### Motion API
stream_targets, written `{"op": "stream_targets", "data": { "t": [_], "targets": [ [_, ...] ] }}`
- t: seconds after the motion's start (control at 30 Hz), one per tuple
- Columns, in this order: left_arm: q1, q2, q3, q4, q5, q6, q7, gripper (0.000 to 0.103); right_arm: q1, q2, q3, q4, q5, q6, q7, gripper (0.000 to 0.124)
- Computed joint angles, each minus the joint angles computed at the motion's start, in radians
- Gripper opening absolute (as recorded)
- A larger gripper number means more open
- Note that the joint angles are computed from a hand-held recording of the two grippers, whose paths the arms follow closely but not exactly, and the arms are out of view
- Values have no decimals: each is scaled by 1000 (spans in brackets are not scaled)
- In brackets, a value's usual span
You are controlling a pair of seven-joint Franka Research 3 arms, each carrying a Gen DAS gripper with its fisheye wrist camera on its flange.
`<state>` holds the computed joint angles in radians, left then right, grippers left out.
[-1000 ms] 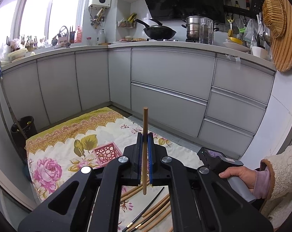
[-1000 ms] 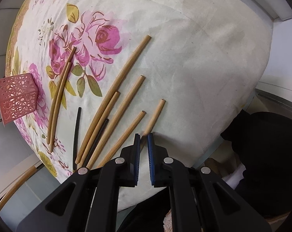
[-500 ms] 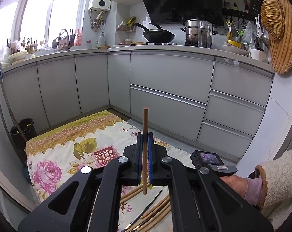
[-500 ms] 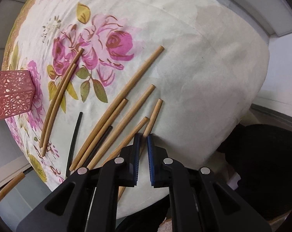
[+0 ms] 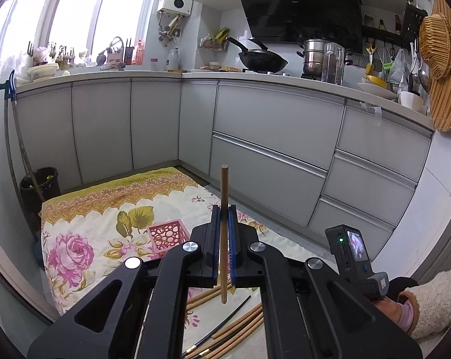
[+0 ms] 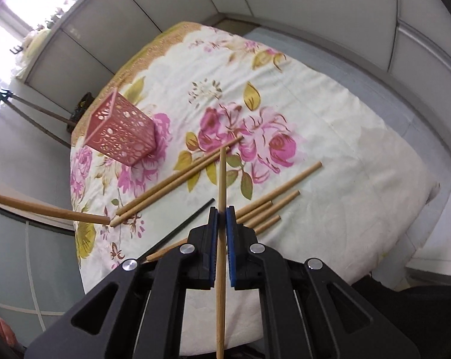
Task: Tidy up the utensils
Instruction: 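Carry the stick over the pink holder with the right tool and release it inside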
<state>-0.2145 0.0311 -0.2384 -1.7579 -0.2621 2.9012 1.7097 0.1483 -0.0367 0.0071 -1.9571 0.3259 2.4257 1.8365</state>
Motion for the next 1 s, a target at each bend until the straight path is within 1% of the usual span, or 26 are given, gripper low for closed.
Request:
{"op": "stream_targets", "data": {
  "t": [0.17, 0.37, 0.53, 0.63, 0.73, 0.87, 1.0],
  "targets": [
    [1, -7, 3, -13, 9, 30, -38, 4, 10, -73, 3, -45, 23, 122, -104, 6],
    [-3, -16, 10, -27, 78, 51, -132, 4, 17, -131, -5, -59, 74, 176, -194, 6],
    [-1, -19, 19, -24, 166, 57, -242, 4, 15, -131, -10, -7, 87, 191, -233, 6],
    [6, -27, 28, -28, 269, 73, -344, 4, 14, -99, -9, 64, 85, 209, -250, 6],
    [17, -43, 36, -40, 364, 93, -440, 4, 14, -45, -6, 166, 85, 230, -261, 6],
    [36, -59, 43, -51, 475, 106, -556, 4, 18, 60, 4, 339, 73, 252, -270, 6],
    [53, -61, 43, -46, 585, 93, -663, 4, 31, 186, 18, 521, 33, 270, -276, 6]
  ]
}}
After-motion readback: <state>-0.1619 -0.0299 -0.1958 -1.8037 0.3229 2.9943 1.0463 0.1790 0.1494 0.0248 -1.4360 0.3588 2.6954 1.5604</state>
